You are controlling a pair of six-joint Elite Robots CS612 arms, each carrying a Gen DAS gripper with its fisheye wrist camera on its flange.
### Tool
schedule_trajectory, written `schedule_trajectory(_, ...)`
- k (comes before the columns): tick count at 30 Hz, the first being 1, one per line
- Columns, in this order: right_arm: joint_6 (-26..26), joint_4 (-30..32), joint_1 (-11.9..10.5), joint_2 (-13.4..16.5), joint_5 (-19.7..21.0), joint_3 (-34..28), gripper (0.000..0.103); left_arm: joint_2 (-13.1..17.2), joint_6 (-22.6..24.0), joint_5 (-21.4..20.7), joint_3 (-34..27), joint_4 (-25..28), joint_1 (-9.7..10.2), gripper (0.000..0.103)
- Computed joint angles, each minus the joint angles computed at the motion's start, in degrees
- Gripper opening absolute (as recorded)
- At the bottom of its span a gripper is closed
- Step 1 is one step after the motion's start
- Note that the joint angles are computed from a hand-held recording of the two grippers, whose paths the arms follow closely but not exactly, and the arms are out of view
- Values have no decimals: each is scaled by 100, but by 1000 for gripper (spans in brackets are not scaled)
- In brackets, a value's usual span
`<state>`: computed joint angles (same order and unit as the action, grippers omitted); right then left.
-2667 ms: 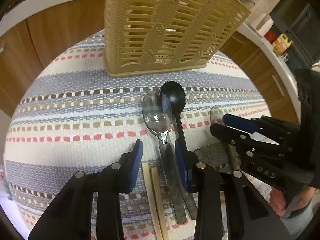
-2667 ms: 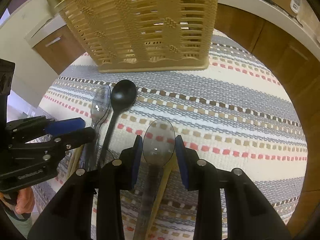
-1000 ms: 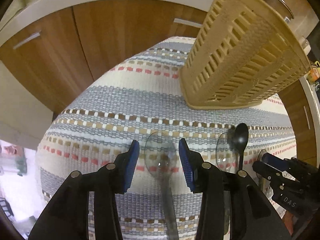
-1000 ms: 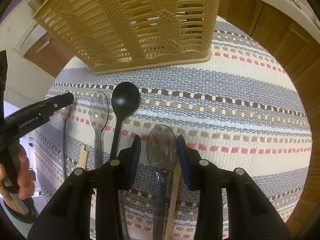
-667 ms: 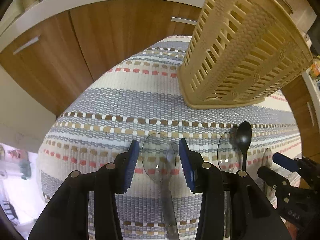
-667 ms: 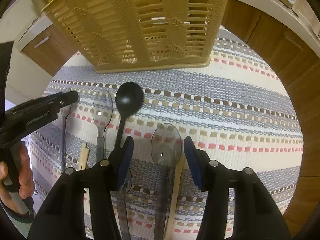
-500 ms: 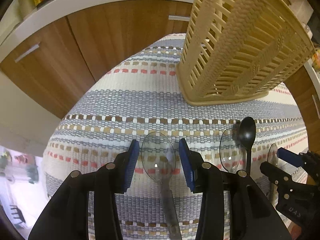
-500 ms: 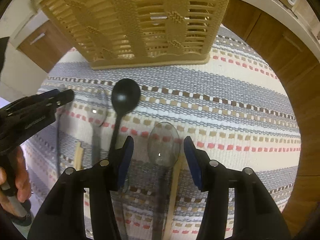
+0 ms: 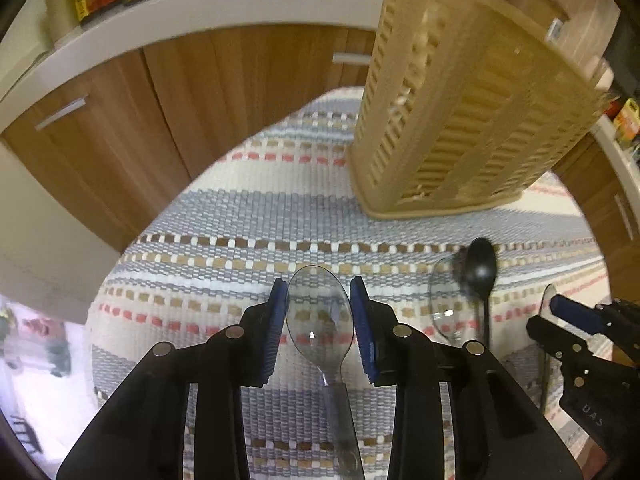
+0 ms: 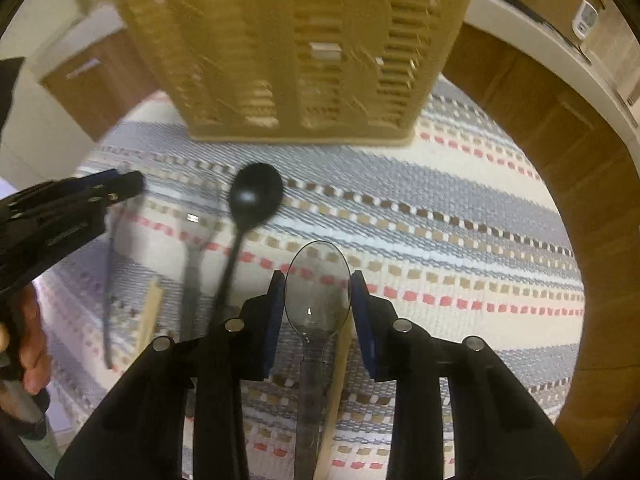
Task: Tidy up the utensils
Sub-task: 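Carry both held clear spoons over the tan basket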
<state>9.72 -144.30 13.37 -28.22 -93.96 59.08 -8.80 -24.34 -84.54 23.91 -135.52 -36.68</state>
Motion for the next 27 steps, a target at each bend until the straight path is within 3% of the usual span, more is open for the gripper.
schedule_trajectory(4, -357, -1113, 69, -263, -247, 620, 30, -582, -8, -23, 1199, -1290, -18, 31)
schedule_trajectory(8, -255, -1816, 9, -482, 68, 1097, 30, -970, 25, 55, 1940, -2210, -79, 30)
schedule_trajectory(14, -162, -2639, -143, -738, 447, 1552, 30, -1359, 223, 258, 2579, -3238, -179, 30)
schedule_trajectory(20, -175, -3385, -188, -845, 369, 1615, 30, -1478, 328, 386, 2691, -3947, -200, 30)
schedule_trajectory(23, -278, -3529, -202, -868, 347, 1483, 30, -1475, 187, 176, 2576, -4049, -157, 30)
schedule_trajectory(25, -356, -3640, -218, -864, 352, 1383, 30, -1418, 277, 499, 2361, -4009, -180, 30)
schedule_trajectory(27, -426, -3815, -238, -843, 308, 1268, 30, -1348, 320, 557, 2144, -3980, -179, 30)
